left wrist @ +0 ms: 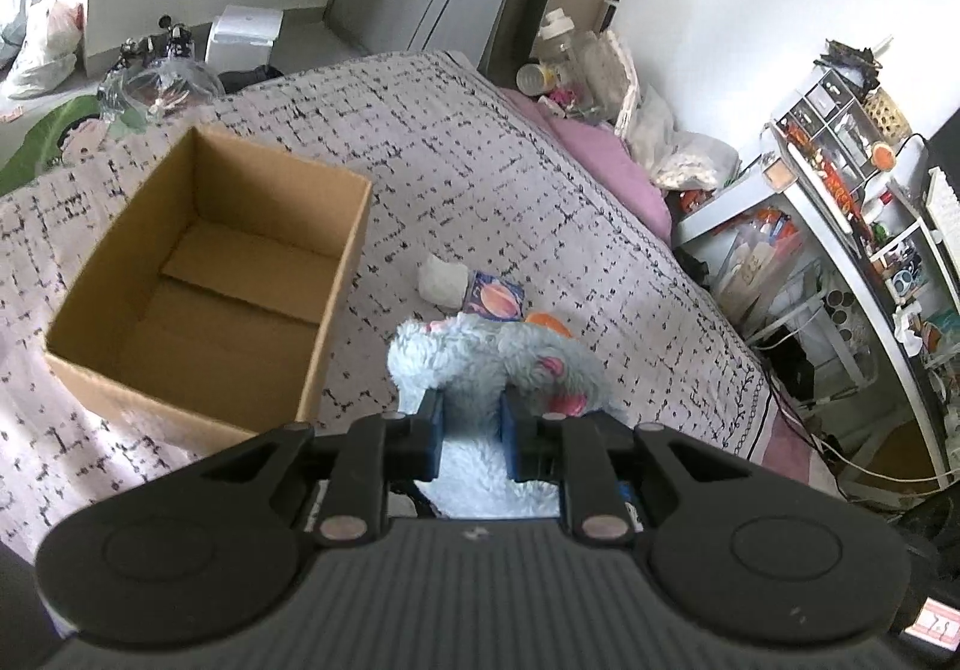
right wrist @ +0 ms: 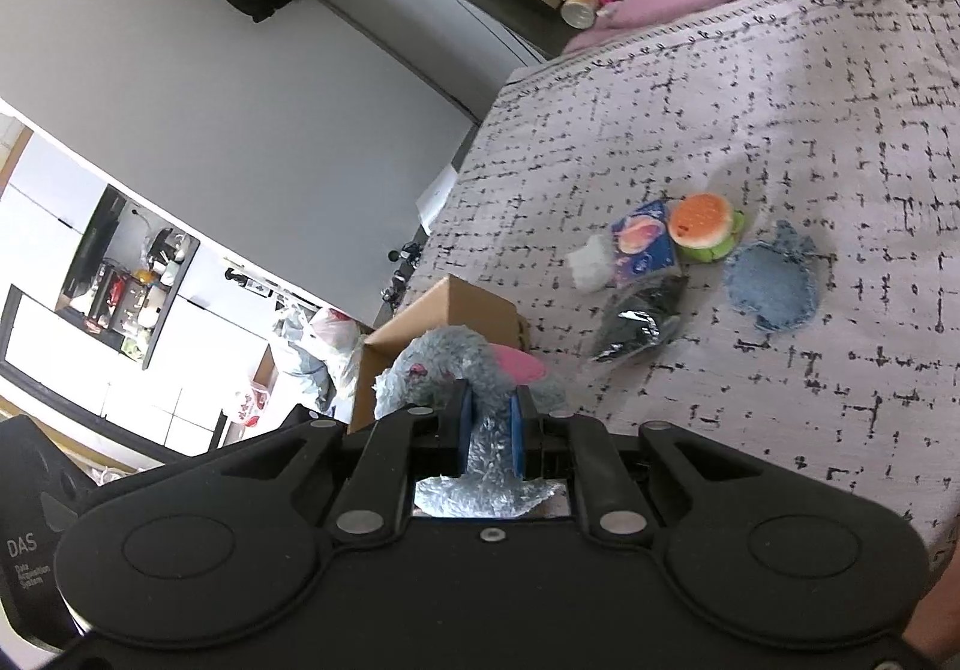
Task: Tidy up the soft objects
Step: 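Carry the light-blue plush with the left gripper over the cardboard box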
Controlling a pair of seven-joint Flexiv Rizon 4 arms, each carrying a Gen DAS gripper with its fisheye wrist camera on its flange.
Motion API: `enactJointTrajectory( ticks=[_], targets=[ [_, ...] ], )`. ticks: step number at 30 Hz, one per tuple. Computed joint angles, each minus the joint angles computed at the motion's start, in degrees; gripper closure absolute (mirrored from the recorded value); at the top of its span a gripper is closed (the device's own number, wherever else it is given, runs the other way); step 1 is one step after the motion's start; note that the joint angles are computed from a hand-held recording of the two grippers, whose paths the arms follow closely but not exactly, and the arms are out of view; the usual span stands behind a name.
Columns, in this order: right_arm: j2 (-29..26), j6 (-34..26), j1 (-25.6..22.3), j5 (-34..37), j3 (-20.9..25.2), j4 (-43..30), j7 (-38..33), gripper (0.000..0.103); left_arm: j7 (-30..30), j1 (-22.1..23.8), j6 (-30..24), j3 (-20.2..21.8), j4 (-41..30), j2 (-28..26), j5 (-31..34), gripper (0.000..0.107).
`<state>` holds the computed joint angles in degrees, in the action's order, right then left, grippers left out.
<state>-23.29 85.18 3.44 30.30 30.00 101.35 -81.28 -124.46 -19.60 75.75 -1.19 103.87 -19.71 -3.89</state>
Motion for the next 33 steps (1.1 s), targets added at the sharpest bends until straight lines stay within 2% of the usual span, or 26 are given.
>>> enactJointTrajectory(
  ticks=[12, 33],
  targets=[
    [0.32, 1.95, 5.08, -5.34, -2.41, -0.44, 4.63, 0.090, 3.13, 2.98, 2.77, -0.78, 3.90, 3.51, -2.61, 0.089],
    [-4.32, 2.44, 11.76, -19.45, -5.98, -3.68, 16.77, 0.090, 10.29, 8.51, 5.94, -2.13, 8.89, 5.51, -10.44, 0.089]
  ],
)
